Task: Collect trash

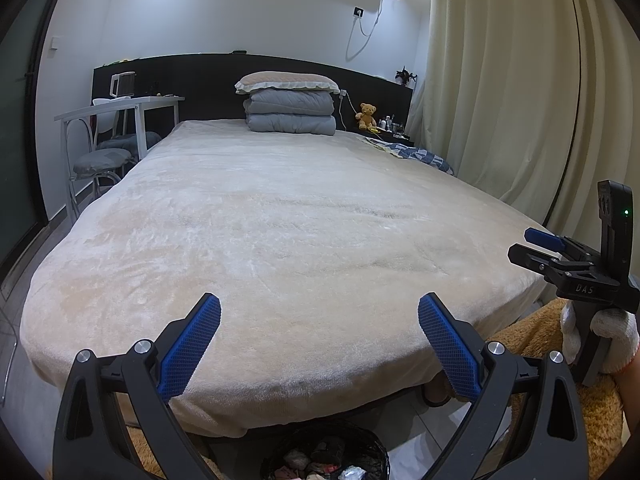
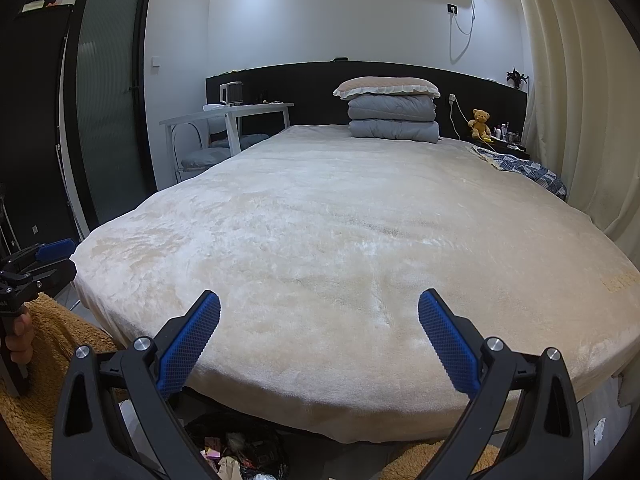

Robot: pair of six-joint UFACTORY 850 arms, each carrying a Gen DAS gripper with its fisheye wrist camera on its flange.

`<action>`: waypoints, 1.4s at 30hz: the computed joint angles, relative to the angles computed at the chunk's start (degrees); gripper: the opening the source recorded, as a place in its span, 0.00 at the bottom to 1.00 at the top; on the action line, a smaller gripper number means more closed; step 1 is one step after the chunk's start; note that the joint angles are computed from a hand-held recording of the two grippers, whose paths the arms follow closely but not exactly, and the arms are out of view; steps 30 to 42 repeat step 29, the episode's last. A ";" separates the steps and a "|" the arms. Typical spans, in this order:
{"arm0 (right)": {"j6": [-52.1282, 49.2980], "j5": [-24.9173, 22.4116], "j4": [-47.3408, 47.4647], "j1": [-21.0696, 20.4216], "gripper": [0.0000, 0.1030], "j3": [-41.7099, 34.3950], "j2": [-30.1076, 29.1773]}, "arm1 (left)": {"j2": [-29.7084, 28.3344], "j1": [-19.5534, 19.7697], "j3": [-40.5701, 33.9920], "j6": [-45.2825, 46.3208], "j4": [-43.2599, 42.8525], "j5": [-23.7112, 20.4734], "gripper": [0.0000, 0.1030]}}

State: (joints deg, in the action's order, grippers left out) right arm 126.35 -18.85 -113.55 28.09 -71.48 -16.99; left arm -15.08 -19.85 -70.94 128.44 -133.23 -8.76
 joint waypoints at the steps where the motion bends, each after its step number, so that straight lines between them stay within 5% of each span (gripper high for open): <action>1: 0.22 0.01 -0.23 -0.05 0.95 0.06 0.01 | 0.01 0.00 0.03 0.20 -0.20 -0.01 0.93; 42: -0.22 0.16 0.02 -0.15 0.95 -0.05 0.01 | -0.11 -0.16 -0.17 1.15 -1.08 0.11 0.93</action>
